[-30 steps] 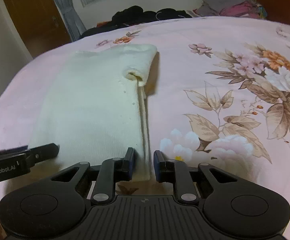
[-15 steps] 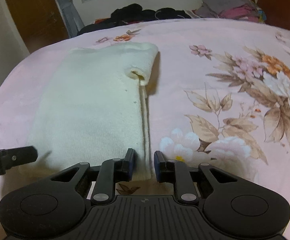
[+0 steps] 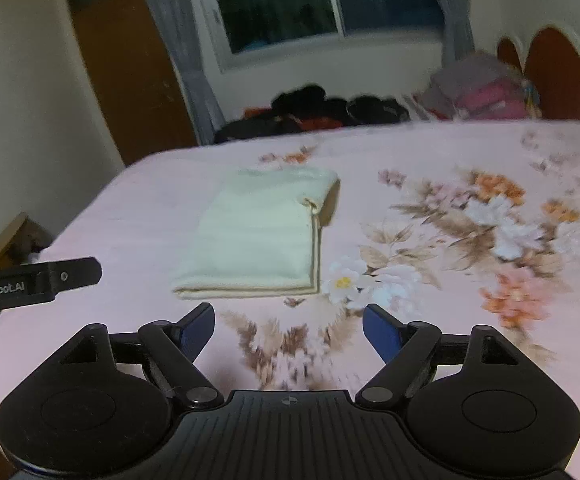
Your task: Fold small clothes
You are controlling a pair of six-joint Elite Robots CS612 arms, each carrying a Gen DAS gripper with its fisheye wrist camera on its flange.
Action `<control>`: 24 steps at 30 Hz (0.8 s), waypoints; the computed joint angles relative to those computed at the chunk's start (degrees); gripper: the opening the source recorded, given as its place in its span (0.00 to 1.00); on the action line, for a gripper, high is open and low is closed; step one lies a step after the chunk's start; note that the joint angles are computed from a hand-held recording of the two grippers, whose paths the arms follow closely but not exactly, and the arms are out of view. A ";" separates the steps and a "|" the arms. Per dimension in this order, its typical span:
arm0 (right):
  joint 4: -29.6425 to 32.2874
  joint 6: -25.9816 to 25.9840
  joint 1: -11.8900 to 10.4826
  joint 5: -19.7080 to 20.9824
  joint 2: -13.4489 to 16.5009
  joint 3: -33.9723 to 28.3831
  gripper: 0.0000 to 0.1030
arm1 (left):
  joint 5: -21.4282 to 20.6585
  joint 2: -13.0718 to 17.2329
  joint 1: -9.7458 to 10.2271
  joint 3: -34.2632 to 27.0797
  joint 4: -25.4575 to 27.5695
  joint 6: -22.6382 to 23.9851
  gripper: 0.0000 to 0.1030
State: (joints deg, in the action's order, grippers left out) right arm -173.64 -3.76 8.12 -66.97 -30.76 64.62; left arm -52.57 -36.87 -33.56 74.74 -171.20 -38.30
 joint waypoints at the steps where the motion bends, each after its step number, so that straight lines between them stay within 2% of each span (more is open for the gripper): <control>1: -2.04 -0.35 -0.15 -0.11 -1.40 2.40 0.80 | 1.60 -1.11 -0.89 1.51 0.29 -1.09 1.00; 2: -4.81 -0.85 -0.34 -0.33 -3.02 5.23 0.81 | 2.72 -1.67 -1.47 2.33 -0.04 -1.37 1.00; 4: -9.34 -1.81 -0.63 -0.38 -5.33 9.40 0.92 | 5.00 -2.94 -2.76 4.61 -1.41 -1.57 1.00; 7: -15.78 -2.26 -0.82 -0.59 -8.06 14.56 0.93 | 7.72 -4.25 -4.09 6.55 -1.35 -2.24 1.00; 10: -19.58 -2.05 -0.86 -1.30 -9.67 17.65 0.93 | 8.47 -5.35 -4.95 7.94 -1.19 -3.89 1.00; 18: -23.24 -0.22 -1.70 -0.65 -11.54 21.35 0.93 | 10.75 -7.19 -6.42 9.79 1.20 -7.73 1.00; 24: -24.05 0.92 -2.14 0.22 -11.97 21.92 0.93 | 9.90 -7.56 -6.58 10.03 2.42 -8.57 1.00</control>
